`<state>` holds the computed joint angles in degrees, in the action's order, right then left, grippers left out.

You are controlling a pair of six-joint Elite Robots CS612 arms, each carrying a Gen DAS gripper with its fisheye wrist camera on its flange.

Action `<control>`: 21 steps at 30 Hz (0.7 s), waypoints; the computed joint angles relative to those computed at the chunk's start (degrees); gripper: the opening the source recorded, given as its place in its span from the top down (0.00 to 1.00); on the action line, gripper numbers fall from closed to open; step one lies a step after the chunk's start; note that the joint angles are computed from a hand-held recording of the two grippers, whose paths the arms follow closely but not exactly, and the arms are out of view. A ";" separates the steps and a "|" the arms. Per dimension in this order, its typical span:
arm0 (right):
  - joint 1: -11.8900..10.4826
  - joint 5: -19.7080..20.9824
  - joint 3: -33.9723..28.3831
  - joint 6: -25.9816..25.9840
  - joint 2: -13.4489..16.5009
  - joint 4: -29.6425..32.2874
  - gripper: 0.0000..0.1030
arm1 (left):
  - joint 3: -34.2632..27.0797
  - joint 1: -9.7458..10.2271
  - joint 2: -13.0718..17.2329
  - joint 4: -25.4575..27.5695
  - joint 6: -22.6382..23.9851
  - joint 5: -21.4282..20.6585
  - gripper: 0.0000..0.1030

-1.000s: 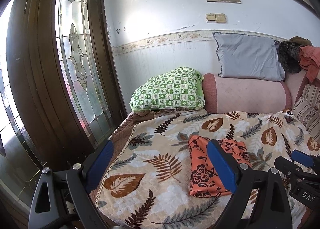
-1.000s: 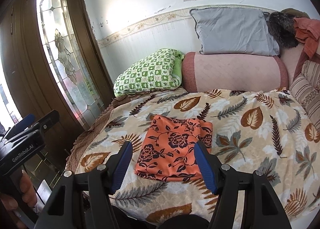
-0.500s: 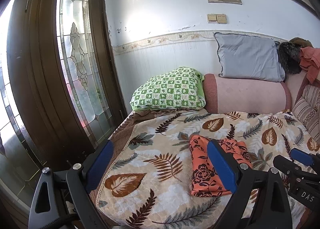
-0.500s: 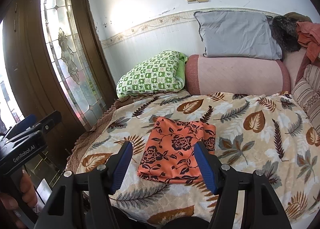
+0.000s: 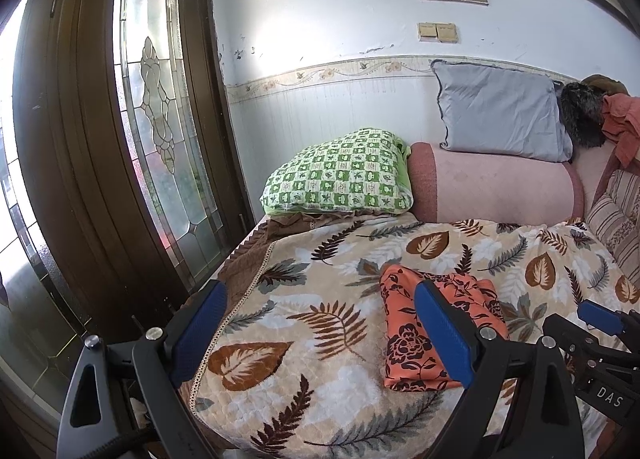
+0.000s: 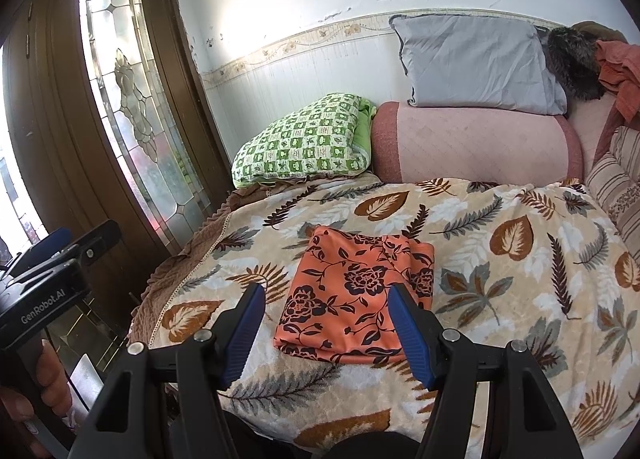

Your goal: Fold small clothes

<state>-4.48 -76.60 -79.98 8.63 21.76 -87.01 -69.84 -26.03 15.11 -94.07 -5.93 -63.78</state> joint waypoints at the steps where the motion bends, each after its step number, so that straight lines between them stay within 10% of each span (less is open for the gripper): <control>1: 0.02 -0.04 0.10 -0.05 -0.02 0.05 0.35 | 0.11 0.02 -0.03 0.05 -0.10 0.00 0.08; 21: 0.19 0.05 1.02 -0.21 -0.03 -0.23 0.35 | 0.88 0.53 -0.01 1.00 -0.94 -1.57 0.08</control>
<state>-4.29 -76.55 -78.97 8.42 21.74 -87.24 -68.96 -25.50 15.10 -93.07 -6.87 -65.34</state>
